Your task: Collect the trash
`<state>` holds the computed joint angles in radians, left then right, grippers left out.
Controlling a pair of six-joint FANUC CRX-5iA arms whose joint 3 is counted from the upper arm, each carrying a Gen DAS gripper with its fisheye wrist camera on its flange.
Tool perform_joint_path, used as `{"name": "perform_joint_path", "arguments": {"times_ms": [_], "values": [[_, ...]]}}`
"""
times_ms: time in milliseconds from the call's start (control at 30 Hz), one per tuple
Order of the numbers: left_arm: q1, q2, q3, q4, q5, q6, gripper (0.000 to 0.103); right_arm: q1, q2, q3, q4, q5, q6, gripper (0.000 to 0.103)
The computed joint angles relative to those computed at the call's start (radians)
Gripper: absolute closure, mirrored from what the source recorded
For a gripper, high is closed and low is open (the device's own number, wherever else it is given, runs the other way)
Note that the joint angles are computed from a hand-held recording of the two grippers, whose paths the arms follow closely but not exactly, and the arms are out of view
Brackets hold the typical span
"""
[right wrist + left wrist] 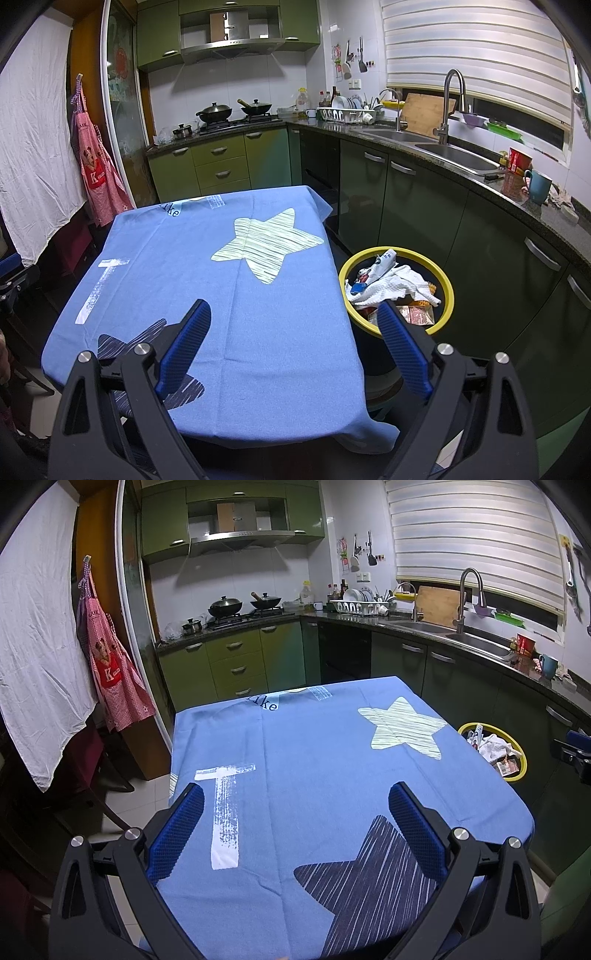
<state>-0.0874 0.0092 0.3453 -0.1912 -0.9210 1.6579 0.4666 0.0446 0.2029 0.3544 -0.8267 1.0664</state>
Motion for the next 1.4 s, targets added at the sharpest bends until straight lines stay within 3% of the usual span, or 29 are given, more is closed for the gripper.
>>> {"name": "perform_joint_path", "arguments": {"times_ms": [1400], "values": [[0.006,-0.002,-0.01,0.01,0.029,-0.022,0.004,0.004,0.0,-0.025,0.004,0.012,-0.01,0.016]]}}
